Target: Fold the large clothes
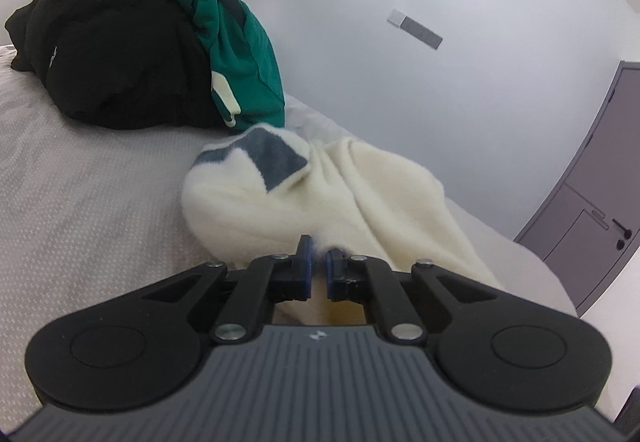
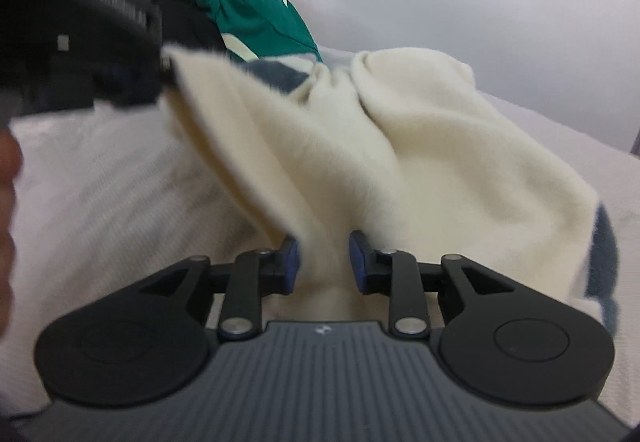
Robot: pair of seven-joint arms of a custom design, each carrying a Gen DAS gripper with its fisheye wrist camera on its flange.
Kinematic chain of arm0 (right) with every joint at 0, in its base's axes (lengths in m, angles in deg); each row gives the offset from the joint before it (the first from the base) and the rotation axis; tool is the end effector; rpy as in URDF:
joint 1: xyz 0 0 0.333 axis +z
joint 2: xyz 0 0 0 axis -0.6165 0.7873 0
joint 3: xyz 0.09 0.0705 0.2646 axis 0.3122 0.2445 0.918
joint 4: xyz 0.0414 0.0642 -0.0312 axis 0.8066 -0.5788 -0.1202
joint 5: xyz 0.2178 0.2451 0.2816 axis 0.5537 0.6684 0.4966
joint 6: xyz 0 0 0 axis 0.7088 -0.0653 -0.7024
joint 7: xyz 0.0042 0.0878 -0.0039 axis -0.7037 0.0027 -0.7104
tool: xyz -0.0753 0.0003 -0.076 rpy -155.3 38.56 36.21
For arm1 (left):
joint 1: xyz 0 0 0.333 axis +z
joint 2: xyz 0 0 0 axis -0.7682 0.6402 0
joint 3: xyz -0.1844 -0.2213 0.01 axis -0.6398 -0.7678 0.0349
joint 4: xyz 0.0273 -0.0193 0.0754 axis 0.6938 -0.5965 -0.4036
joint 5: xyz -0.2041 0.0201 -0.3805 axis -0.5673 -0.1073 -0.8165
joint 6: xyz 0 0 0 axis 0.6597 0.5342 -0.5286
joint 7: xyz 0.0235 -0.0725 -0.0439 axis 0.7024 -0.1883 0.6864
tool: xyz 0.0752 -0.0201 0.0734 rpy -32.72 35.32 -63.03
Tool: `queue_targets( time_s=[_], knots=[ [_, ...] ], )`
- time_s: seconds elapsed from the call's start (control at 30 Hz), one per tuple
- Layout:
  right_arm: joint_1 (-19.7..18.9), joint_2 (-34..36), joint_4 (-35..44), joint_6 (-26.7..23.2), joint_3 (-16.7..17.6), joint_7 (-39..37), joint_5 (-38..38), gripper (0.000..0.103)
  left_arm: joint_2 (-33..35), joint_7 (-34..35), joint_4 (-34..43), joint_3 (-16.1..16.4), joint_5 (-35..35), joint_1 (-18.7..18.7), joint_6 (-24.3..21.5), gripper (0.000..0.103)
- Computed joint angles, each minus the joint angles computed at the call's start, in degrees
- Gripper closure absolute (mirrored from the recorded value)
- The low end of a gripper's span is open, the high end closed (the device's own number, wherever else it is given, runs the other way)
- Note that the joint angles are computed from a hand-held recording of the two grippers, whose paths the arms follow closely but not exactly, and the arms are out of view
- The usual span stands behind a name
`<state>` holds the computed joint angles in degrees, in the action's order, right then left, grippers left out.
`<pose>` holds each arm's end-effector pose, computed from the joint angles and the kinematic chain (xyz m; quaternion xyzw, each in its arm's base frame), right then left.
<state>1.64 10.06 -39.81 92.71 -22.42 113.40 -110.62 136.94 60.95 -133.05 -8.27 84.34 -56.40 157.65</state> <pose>0.6388 0.4480 0.4014 -0.5755 0.6490 -0.4128 0.2779 0.7273 -0.3728 0.4346 -0.5444 0.6260 -0.5483 0.1050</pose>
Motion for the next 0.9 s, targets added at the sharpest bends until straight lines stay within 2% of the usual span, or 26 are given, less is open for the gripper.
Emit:
queue_targets(
  time_s=[0.17,0.27,0.37,0.5,0.57,0.67,0.73,0.8,0.83,0.9],
  knots=[
    [0.81,-0.59,-0.9,-3.48,0.45,0.36,1.58,0.072,-1.51,-0.93,-4.15,-3.39,0.96,3.54,4.3,0.096],
    [1.92,-4.26,-4.92,-5.23,-0.13,6.29,-1.62,0.068,-2.1,-2.18,-6.76,-6.51,2.94,6.62,6.23,0.096],
    [2.9,-9.48,-9.88,-8.99,0.01,12.95,-7.55,0.066,-2.72,-3.45,-9.75,-9.88,5.52,9.94,8.91,0.096],
    [3.02,-16.86,-16.2,-14.69,1.46,19.51,-13.87,0.065,-0.23,-2.44,-13.3,-21.23,11.75,18.41,9.7,0.096],
    [2.18,-20.75,-19.43,-16.17,2.53,21.7,-15.62,0.065,0.73,-2.07,-15.76,-25.71,15.2,21.89,10.66,0.096],
    [0.49,-26.07,-23.74,-18.18,4.36,23.9,-16.99,0.065,4.6,-0.74,-19.57,-34.55,21.61,27.89,10.93,0.096],
    [-0.64,-28.98,-25.97,-20.48,5.64,24.73,-17.97,0.065,6.25,-0.36,-21.63,-38.06,25.22,30.05,11.32,0.096],
    [-2.06,-30.28,-26.95,-22.34,6.83,26.08,-18.13,0.065,6.2,-1.0,-23.33,-39.06,27.82,30.68,13.55,0.099],
    [-2.79,-30.88,-27.45,-23.46,7.44,27.23,-17.53,0.065,5.16,-1.99,-24.26,-38.51,28.36,30.73,15.41,0.099],
    [-4.59,-31.92,-28.59,-23.79,8.43,29.69,-15.58,0.064,2.62,-3.9,-25.64,-37.68,29.09,31.09,15.91,0.099]
  ],
)
